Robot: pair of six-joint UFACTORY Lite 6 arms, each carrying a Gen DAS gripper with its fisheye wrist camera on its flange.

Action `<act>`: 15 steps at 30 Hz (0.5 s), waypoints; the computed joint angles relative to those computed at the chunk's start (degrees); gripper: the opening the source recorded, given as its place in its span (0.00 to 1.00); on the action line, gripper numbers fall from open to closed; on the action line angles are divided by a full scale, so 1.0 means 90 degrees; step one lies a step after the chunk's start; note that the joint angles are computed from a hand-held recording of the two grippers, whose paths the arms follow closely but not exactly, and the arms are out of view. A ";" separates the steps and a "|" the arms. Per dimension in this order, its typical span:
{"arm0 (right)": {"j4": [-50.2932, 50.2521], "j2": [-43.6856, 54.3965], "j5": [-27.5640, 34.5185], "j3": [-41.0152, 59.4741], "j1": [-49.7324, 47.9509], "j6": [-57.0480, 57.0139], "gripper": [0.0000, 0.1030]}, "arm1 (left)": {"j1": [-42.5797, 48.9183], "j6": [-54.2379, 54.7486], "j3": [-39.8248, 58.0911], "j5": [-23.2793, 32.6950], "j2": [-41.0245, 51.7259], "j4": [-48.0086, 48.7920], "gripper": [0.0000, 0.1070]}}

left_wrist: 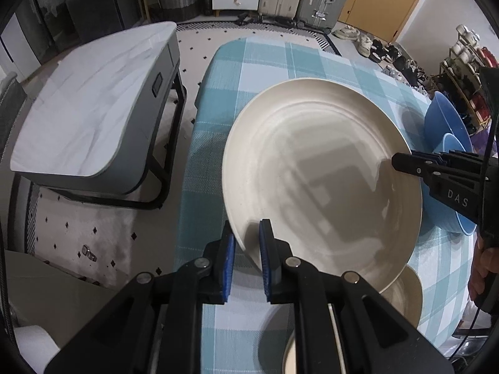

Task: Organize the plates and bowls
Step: 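Carry the held plates with both grippers over the third cream plate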

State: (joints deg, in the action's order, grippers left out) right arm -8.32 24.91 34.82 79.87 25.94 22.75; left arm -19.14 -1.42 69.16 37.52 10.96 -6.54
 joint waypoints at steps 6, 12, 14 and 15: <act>-0.0152 -0.0590 0.0043 -0.0498 0.0169 0.0228 0.12 | -0.0106 -0.0144 -0.0338 0.0052 -0.0424 0.0036 0.12; -0.0202 -0.1198 -0.0015 -0.1137 0.0372 0.0492 0.12 | -0.0216 -0.0262 -0.0911 0.0022 -0.0916 0.0019 0.13; -0.0280 -0.1392 -0.0056 -0.1370 0.0469 0.0651 0.12 | -0.0281 -0.0376 -0.1114 -0.0003 -0.1113 0.0079 0.13; -0.0313 -0.1495 -0.0075 -0.1493 0.0519 0.0728 0.12 | -0.0274 -0.0369 -0.1231 -0.0005 -0.1224 0.0022 0.13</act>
State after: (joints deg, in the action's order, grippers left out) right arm -11.14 11.46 34.14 66.43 30.61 29.30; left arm -21.60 -4.75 58.09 37.47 -0.05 -6.34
